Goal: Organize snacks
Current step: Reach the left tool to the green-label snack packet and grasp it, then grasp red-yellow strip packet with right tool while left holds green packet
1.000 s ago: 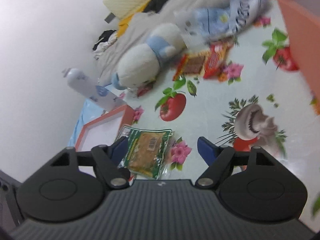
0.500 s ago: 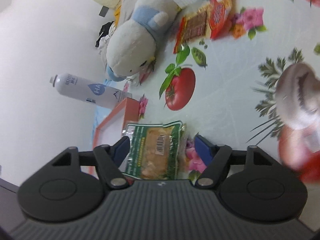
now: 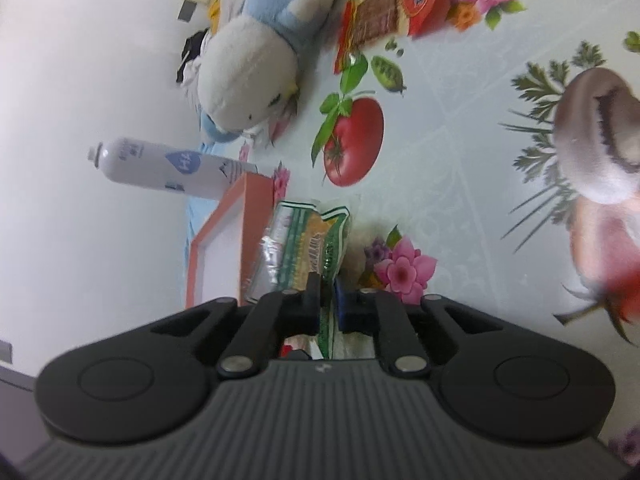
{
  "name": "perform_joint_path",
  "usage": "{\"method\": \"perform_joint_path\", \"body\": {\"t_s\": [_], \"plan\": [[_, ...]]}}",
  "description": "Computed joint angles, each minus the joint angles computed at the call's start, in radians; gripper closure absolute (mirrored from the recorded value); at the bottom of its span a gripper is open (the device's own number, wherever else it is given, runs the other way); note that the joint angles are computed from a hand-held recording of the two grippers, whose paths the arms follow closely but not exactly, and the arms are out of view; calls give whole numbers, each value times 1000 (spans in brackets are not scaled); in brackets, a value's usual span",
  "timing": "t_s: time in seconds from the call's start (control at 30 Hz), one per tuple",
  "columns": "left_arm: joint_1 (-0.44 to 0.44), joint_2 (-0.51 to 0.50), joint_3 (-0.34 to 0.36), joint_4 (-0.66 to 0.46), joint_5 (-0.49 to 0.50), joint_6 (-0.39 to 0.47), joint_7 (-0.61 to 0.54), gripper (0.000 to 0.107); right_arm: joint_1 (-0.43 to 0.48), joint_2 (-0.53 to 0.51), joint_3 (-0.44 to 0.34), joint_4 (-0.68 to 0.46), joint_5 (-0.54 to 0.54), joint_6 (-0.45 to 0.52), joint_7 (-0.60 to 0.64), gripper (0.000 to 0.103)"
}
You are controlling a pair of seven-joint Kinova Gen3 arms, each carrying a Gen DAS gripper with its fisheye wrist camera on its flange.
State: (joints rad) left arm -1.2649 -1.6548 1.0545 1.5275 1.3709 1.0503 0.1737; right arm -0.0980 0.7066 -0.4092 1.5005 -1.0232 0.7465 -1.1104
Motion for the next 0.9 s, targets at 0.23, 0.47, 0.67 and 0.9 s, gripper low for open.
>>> {"method": "perform_joint_path", "body": {"t_s": [0.23,0.47,0.67,0.9], "plan": [[4,-41,-26,19,15,-61,179,46,64,-43,-1,78,-96,34,-11,93],[-12,-41,-33,-60,-19,-53,332,47,84,-104,42,160,-168,107,28,93],[-18,-23,-31,-110,-37,-27,360,86,45,-156,107,169,-115,126,21,90],[-27,21,-45,-180,-115,58,266,97,19,-215,139,132,54,164,90,29]]}}
